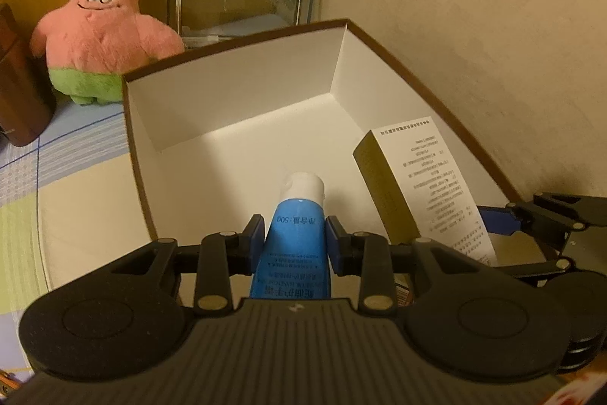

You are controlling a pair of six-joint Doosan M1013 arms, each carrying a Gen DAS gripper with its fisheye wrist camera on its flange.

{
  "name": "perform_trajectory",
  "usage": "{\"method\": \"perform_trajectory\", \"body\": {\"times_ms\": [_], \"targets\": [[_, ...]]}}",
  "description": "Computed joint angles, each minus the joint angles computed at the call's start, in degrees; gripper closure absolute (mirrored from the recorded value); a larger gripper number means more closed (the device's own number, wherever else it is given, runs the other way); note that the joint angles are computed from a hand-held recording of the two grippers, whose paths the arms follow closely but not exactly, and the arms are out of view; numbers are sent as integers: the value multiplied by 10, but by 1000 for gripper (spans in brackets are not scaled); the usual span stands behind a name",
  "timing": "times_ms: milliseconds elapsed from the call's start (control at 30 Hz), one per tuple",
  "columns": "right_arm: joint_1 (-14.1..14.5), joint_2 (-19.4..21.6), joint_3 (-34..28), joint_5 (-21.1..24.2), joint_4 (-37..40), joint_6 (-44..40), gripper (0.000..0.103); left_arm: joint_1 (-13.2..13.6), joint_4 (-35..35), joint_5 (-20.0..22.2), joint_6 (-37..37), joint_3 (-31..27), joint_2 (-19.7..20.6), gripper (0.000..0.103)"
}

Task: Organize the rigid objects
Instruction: 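Release the blue tube with the left tool while the right tool lowers the booklet box inside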

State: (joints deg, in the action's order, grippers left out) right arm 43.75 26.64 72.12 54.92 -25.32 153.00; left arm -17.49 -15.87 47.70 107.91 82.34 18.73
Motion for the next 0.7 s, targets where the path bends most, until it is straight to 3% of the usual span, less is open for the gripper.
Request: {"method": "perform_trajectory", "body": {"times_ms": [167,233,533,700], "targets": [[-4,7,-6,4,12,-11,46,0,4,9,1,-7,10,72],[-5,8,-6,3,16,-15,46,2,0,14,5,-9,12,65],[-6,13,-9,6,0,-2,45,5,-1,14,11,-8,10,63],[-2,6,1,-2,-9,15,38,8,-6,11,22,-4,5,63]]}}
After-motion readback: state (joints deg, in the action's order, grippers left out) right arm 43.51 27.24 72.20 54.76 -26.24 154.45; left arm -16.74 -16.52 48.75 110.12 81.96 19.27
